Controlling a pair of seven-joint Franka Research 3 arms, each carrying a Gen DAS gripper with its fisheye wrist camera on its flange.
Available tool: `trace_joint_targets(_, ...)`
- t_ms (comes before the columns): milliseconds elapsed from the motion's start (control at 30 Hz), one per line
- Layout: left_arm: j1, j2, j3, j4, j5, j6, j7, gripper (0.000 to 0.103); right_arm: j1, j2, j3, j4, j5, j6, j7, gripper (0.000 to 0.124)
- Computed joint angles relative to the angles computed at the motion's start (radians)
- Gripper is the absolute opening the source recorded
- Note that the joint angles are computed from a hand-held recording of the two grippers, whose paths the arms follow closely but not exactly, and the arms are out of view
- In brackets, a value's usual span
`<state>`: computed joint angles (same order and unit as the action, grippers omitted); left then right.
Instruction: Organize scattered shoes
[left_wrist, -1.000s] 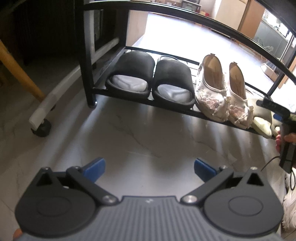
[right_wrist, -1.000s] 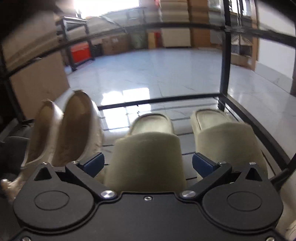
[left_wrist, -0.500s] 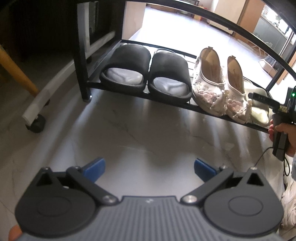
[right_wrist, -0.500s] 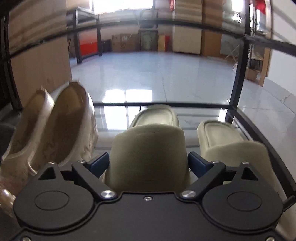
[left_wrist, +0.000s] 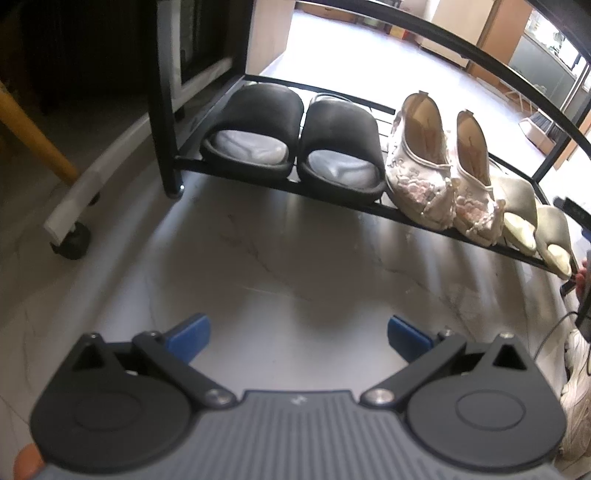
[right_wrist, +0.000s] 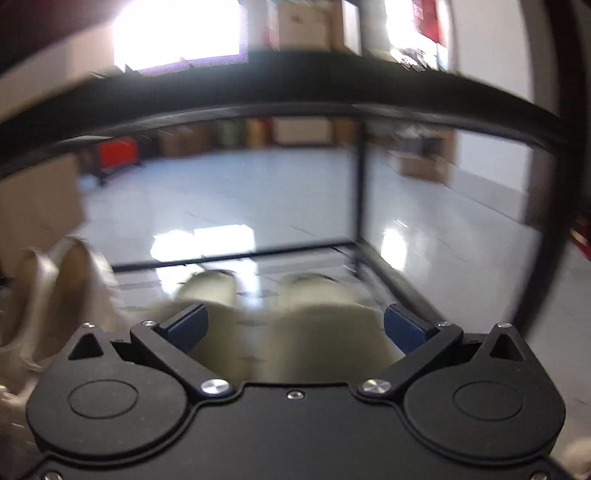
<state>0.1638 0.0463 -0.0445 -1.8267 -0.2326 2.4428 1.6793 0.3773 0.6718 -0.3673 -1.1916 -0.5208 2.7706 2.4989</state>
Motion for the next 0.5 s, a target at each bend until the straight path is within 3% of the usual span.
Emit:
trace_joint_targets(133, 0.0, 0.0, 0.0, -0.003, 0.006, 0.006, -0.005, 0.102, -0.039, 0.016, 0.054, 0.031, 0.052, -0.105, -0.084, 0.103)
trace_joint_targets(300, 0.001, 0.006, 0.0, 0.006, 0.011, -0.004, -0.017, 0.102, -0.087, 0.088, 0.113, 0.142, 0.142, -0.152, -0.158, 0.103)
trace_joint_targets(400, 0.002, 0.011, -0.001, 0.013, 0.012, -0.016, -0.024, 0.102, -0.08, 0.126, 0.102, 0.192, 0.142, -0.154, -0.193, 0.1)
trace_joint_targets(500, 0.004, 0.016, -0.002, 0.018, 0.011, -0.018, -0.03, 0.102, -0.054, 0.155, 0.056, 0.218, 0.114, -0.098, -0.159, 0.1)
